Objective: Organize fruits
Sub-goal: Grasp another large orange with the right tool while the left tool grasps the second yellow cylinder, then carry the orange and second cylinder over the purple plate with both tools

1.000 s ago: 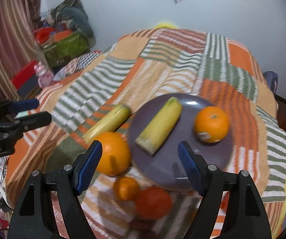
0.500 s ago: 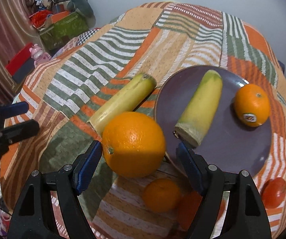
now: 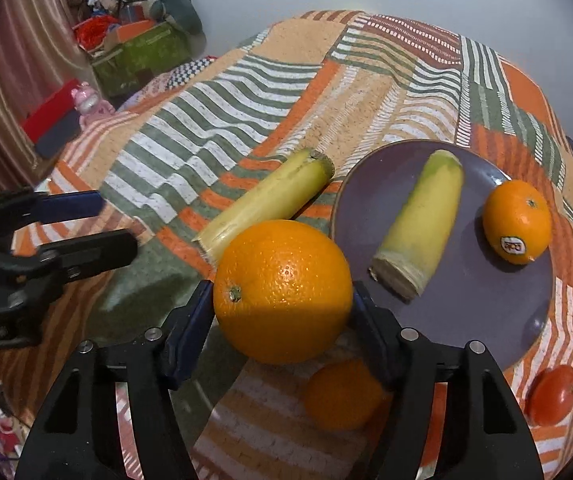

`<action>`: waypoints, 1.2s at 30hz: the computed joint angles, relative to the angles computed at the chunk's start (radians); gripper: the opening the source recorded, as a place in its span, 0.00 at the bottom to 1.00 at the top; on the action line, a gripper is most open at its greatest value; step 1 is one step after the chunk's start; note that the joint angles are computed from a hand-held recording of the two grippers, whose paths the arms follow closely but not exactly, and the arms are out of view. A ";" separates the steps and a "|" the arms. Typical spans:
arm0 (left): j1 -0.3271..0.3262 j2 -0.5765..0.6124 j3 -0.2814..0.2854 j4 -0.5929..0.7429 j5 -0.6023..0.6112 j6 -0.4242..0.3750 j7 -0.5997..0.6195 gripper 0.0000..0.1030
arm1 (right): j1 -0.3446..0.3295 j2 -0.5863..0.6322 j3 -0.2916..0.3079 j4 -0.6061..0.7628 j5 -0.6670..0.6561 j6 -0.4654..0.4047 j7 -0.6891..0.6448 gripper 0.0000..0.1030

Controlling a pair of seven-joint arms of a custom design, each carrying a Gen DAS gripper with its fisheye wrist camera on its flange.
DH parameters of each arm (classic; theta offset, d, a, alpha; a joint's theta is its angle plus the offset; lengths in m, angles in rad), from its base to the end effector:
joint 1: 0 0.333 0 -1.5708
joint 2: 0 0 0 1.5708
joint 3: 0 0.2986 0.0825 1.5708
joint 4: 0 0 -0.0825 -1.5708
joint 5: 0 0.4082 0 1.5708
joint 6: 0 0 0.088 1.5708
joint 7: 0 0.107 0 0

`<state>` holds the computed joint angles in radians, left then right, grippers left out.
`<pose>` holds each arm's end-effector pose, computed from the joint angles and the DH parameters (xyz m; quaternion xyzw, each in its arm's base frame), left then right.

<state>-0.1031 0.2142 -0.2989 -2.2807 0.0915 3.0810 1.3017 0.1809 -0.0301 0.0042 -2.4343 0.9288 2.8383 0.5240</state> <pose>0.5393 -0.2357 0.2965 -0.6061 0.7389 -0.2706 0.1163 0.5172 0.0545 0.3132 -0.7951 0.5303 -0.1033 0.2756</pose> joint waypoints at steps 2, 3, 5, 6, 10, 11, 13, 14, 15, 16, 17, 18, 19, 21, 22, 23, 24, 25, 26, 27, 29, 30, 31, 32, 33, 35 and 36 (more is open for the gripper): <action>-0.010 0.020 0.002 0.029 0.013 -0.011 0.002 0.62 | -0.003 -0.033 -0.009 -0.016 0.041 -0.005 -0.038 0.61; -0.011 0.031 -0.002 0.044 0.015 -0.018 0.008 0.62 | -0.003 -0.053 -0.015 -0.026 0.061 -0.009 -0.055 0.61; 0.008 0.068 -0.035 0.088 -0.002 -0.041 0.043 0.62 | -0.006 -0.090 -0.035 -0.037 0.094 -0.016 -0.085 0.61; 0.032 0.086 -0.067 0.106 -0.023 -0.052 0.076 0.62 | -0.006 -0.101 -0.043 -0.040 0.108 -0.012 -0.097 0.61; -0.035 0.172 -0.022 0.219 0.003 -0.128 0.057 0.62 | -0.013 -0.137 -0.076 -0.049 0.150 0.022 -0.137 0.61; -0.056 0.194 -0.005 0.250 0.016 -0.147 0.041 0.62 | -0.018 -0.138 -0.084 -0.045 0.152 0.027 -0.142 0.61; -0.080 0.226 0.016 0.294 0.034 -0.172 0.017 0.55 | -0.028 -0.134 -0.099 -0.038 0.158 0.032 -0.151 0.61; -0.093 0.246 0.026 0.322 0.045 -0.190 0.004 0.55 | -0.034 -0.130 -0.103 -0.033 0.158 0.033 -0.151 0.61; -0.108 0.258 0.042 0.340 0.059 -0.199 -0.014 0.52 | -0.040 -0.128 -0.107 -0.030 0.158 0.031 -0.152 0.61; -0.136 0.276 0.074 0.368 0.085 -0.213 -0.052 0.49 | -0.045 -0.124 -0.111 -0.027 0.163 0.031 -0.158 0.61; -0.149 0.289 0.088 0.388 0.100 -0.229 -0.075 0.46 | -0.052 -0.118 -0.116 -0.022 0.169 0.030 -0.165 0.61; -0.162 0.304 0.104 0.411 0.116 -0.247 -0.103 0.40 | -0.059 -0.113 -0.117 -0.018 0.167 0.028 -0.165 0.61; -0.156 0.311 0.099 0.419 0.119 -0.250 -0.110 0.37 | -0.065 -0.109 -0.118 -0.015 0.171 0.025 -0.167 0.61; -0.145 0.320 0.092 0.426 0.122 -0.242 -0.123 0.36 | -0.079 -0.111 -0.122 -0.020 0.175 0.010 -0.172 0.61; -0.149 0.319 0.096 0.422 0.132 -0.235 -0.135 0.36 | -0.083 -0.108 -0.123 -0.018 0.179 0.002 -0.178 0.61; -0.158 0.315 0.105 0.418 0.148 -0.231 -0.148 0.36 | -0.088 -0.106 -0.123 -0.020 0.180 -0.001 -0.180 0.61; -0.164 0.311 0.111 0.414 0.161 -0.231 -0.159 0.36 | -0.093 -0.109 -0.122 -0.025 0.180 -0.005 -0.182 0.61; -0.172 0.306 0.117 0.409 0.177 -0.232 -0.171 0.35 | -0.097 -0.109 -0.123 -0.026 0.181 -0.011 -0.185 0.61; -0.178 0.296 0.123 0.399 0.193 -0.234 -0.181 0.35 | -0.100 -0.105 -0.125 -0.023 0.186 -0.019 -0.192 0.61; -0.180 0.290 0.122 0.394 0.201 -0.235 -0.188 0.35 | -0.106 -0.104 -0.127 -0.023 0.191 -0.027 -0.200 0.61; -0.178 0.273 0.118 0.376 0.213 -0.232 -0.199 0.35 | -0.114 -0.105 -0.127 -0.022 0.197 -0.038 -0.206 0.61; -0.179 0.262 0.118 0.366 0.219 -0.230 -0.206 0.34 | -0.117 -0.106 -0.127 -0.023 0.200 -0.043 -0.209 0.61; -0.180 0.254 0.118 0.360 0.224 -0.229 -0.214 0.34 | -0.120 -0.108 -0.127 -0.024 0.202 -0.047 -0.211 0.61; -0.180 0.240 0.118 0.347 0.228 -0.222 -0.223 0.34 | -0.123 -0.109 -0.127 -0.023 0.205 -0.049 -0.212 0.61; -0.180 0.228 0.118 0.336 0.233 -0.217 -0.233 0.34 | -0.125 -0.112 -0.127 -0.024 0.207 -0.053 -0.213 0.61; -0.174 0.210 0.112 0.319 0.235 -0.210 -0.240 0.34 | -0.128 -0.116 -0.128 -0.024 0.206 -0.059 -0.216 0.61; -0.170 0.200 0.106 0.310 0.233 -0.206 -0.240 0.34 | -0.130 -0.117 -0.128 -0.024 0.205 -0.060 -0.217 0.61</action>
